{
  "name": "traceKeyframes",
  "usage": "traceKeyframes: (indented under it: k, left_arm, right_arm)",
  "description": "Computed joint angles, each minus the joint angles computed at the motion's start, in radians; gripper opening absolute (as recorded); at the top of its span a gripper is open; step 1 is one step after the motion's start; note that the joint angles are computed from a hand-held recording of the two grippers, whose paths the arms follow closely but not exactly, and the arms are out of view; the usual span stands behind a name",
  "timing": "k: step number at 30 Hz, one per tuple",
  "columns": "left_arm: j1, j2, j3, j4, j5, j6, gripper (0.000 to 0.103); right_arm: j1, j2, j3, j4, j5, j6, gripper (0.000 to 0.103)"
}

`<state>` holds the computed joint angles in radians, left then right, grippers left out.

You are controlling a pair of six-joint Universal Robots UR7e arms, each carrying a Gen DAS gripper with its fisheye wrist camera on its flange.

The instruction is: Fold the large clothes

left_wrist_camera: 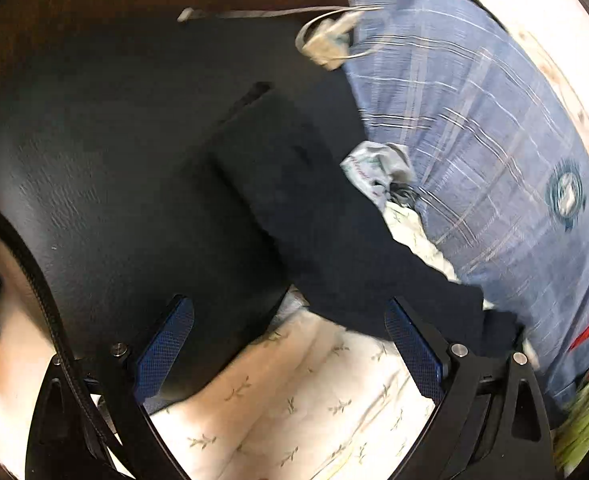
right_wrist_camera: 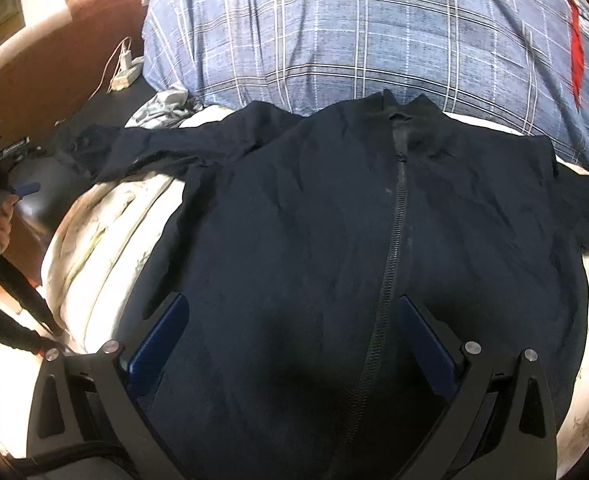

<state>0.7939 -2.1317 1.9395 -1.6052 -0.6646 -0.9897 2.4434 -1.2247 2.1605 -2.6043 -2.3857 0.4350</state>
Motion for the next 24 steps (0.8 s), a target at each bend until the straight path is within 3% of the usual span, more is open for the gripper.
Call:
traceKeyframes:
  k: [3, 5, 8, 13, 21, 24]
  left_arm:
    - [0.06, 0.01, 0.008, -0.177, -0.065, 0.113, 0.097]
    - [0.068, 0.035, -0.017, -0.152, -0.061, 0.098, 0.097]
    - [0.065, 0.087, -0.066, -0.017, -0.019, 0.009, 0.097]
    - [0.051, 0.129, -0.085, 0.061, 0.06, -0.024, 0.097]
    - [0.093, 0.213, -0.1, 0.042, 0.12, 0.07, 0.097]
    - [0.105, 0.225, -0.081, -0.064, 0.139, 0.136, 0.097]
  right_arm:
    - [0.003, 0.003, -0.001, -0.006, 0.012, -0.011, 0.103]
    - [0.005, 0.003, -0.001, -0.007, 0.012, -0.014, 0.103]
    - [0.002, 0.0, -0.001, -0.003, 0.019, -0.01, 0.103]
    - [0.006, -0.006, 0.002, -0.016, 0.021, -0.017, 0.103]
    - [0.01, -0.007, 0.004, -0.016, 0.023, -0.017, 0.103]
    - [0.007, -0.005, 0.004, -0.012, 0.025, -0.012, 0.103]
